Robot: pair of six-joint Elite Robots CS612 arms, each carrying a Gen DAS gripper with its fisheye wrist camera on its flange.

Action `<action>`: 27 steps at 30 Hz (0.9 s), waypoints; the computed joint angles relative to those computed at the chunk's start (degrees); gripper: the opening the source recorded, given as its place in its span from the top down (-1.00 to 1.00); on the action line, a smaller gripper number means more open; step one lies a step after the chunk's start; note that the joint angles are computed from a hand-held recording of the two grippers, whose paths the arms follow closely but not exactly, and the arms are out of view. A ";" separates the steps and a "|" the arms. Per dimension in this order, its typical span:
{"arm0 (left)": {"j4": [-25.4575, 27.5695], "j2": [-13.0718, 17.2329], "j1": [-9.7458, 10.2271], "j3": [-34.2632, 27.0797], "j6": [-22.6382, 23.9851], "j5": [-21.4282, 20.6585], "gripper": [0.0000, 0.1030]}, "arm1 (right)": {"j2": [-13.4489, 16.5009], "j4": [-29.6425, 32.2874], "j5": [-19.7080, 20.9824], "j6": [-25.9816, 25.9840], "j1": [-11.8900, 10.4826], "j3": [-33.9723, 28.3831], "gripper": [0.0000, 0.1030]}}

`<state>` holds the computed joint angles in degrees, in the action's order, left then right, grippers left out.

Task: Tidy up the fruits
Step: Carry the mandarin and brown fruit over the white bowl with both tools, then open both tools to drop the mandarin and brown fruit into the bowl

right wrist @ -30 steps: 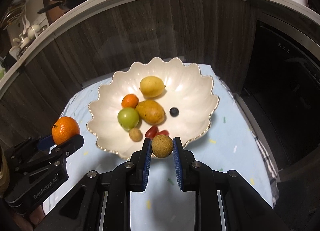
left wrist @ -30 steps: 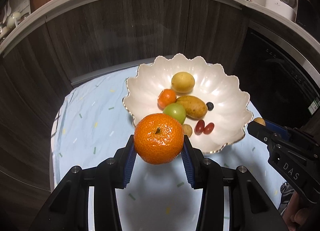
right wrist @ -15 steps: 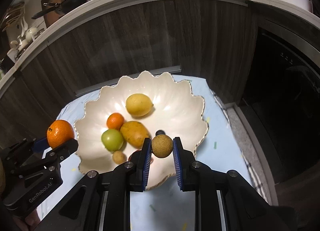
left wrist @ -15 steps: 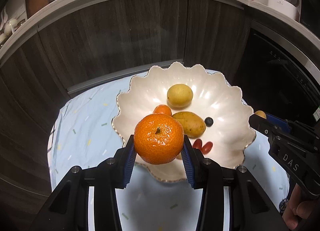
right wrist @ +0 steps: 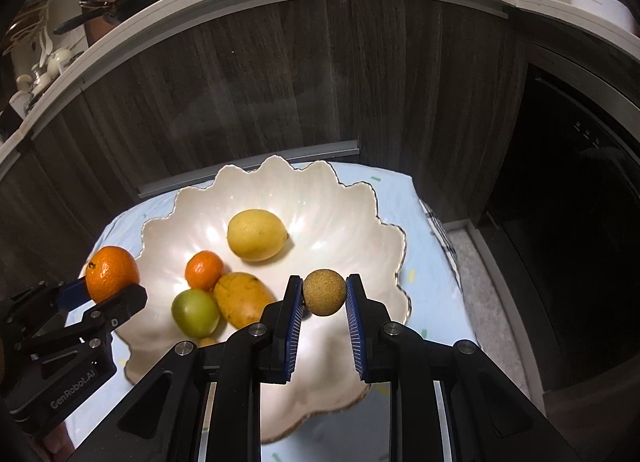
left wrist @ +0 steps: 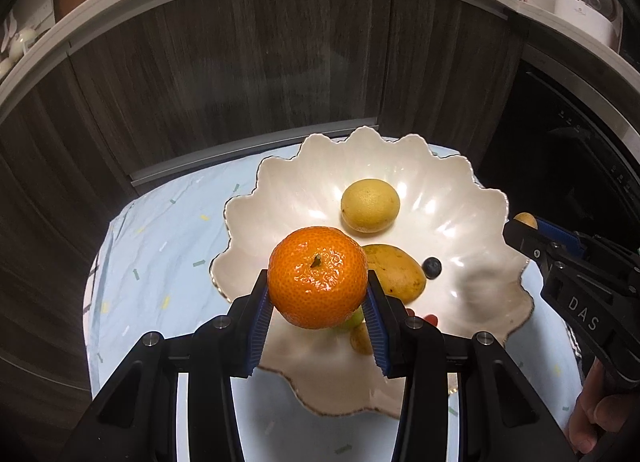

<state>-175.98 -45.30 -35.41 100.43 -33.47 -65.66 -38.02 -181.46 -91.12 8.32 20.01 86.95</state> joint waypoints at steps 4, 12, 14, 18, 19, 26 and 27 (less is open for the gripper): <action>1.27 0.70 0.43 -1.01 -0.96 0.41 0.18 | 0.99 1.19 -0.16 -0.68 -0.04 -1.64 0.56; 3.90 1.76 1.45 -2.57 -3.70 0.26 0.17 | 2.74 3.13 -1.12 0.31 0.03 -4.32 0.56; 4.40 1.91 1.58 -2.79 -3.92 0.14 0.16 | 2.99 3.89 -1.59 0.41 0.06 -4.78 0.56; 5.39 2.10 1.74 -3.14 -4.29 -0.39 0.14 | 3.24 5.65 -2.02 -0.12 0.10 -5.47 0.55; 5.54 2.14 1.79 -3.18 -4.24 -0.66 0.13 | 3.25 5.72 -2.36 -0.07 0.13 -5.49 0.55; 6.44 1.85 1.08 -2.85 -4.56 2.26 -0.27 | 2.92 4.48 -3.41 -0.06 0.22 -4.75 0.01; 6.46 1.81 1.06 -2.84 -4.47 2.44 -0.27 | 2.89 4.33 -3.58 -0.04 0.23 -4.70 -0.04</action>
